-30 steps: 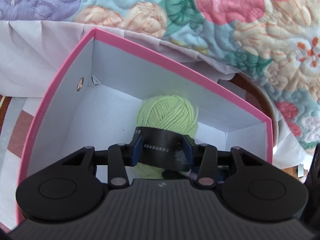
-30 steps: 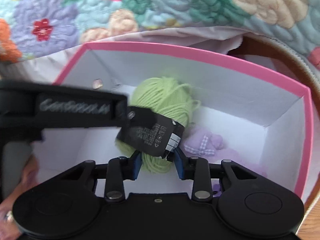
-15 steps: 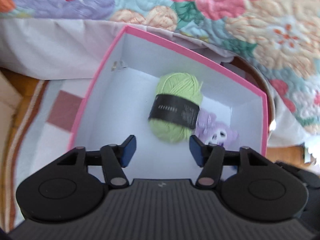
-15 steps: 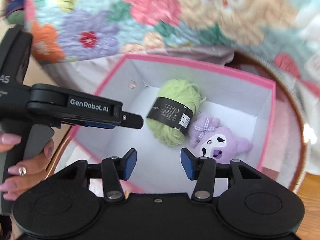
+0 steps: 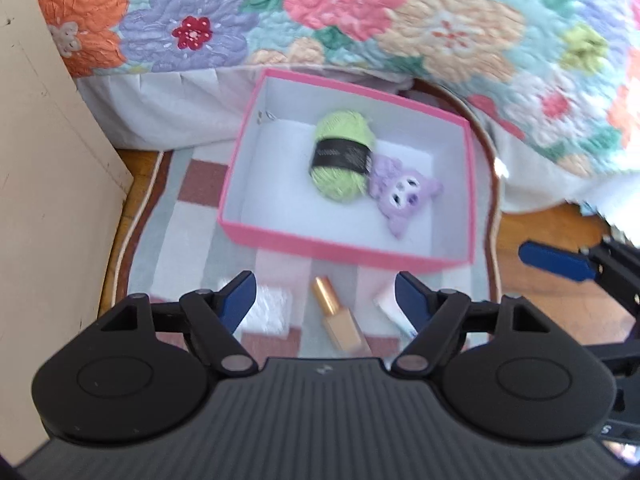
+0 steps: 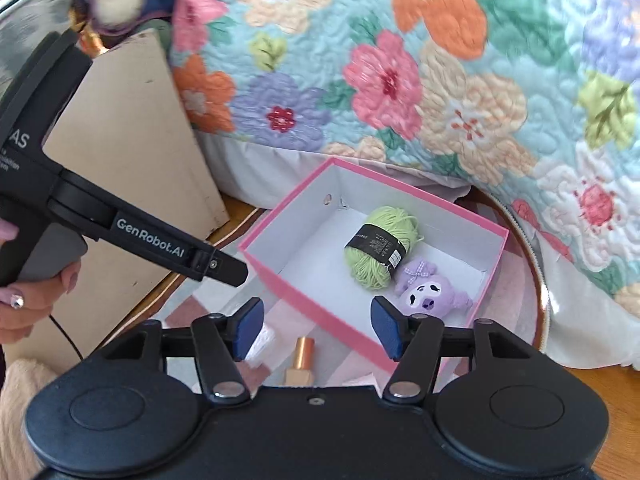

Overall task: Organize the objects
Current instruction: 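Open the left tool and move it toward the blue-white wipes pack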

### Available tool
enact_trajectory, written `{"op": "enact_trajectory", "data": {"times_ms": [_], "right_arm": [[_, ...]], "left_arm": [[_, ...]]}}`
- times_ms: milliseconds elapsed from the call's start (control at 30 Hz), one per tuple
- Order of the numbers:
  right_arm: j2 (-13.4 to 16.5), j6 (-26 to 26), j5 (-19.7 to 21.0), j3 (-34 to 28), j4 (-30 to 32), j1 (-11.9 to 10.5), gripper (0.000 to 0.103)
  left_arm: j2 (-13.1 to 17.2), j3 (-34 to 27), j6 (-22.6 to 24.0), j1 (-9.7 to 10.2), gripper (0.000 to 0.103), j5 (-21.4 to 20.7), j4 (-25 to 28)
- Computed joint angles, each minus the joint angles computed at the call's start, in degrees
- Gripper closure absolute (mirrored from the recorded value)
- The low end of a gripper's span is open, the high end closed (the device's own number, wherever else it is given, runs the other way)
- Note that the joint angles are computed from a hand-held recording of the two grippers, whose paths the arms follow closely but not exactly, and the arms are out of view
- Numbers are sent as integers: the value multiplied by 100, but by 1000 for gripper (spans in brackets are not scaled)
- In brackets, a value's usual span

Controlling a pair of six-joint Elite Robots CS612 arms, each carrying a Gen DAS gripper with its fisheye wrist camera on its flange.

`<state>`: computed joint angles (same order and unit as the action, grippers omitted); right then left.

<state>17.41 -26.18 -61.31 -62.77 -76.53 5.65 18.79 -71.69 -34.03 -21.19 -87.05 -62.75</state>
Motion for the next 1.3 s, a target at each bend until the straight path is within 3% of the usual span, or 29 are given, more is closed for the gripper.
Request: {"op": "enact_trajectory", "data": {"times_ms": [233, 433, 500, 700, 1000, 1167, 1300], "right_arm": [[167, -620, 53, -818, 704, -46, 27], [227, -1442, 117, -1321, 1471, -82, 24], [287, -1590, 147, -1494, 1597, -109, 17], [428, -1892, -45, -1834, 2028, -144, 15], [762, -1914, -48, -2275, 2386, -233, 11], [1150, -2059, -180, -2525, 2074, -209, 11], [1424, -1672, -201, -2598, 1829, -213, 11]], "left_arm": [[148, -706, -166, -144, 18, 123, 269], [299, -1215, -268, -263, 12, 223, 359], [351, -1353, -300, -311, 12, 239, 440], [477, -1616, -396, -441, 12, 46, 800], [741, -1776, -402, -583, 11, -321, 1135], [922, -1663, -339, -616, 11, -486, 1124], [1120, -1642, -210, -663, 11, -406, 882]]}}
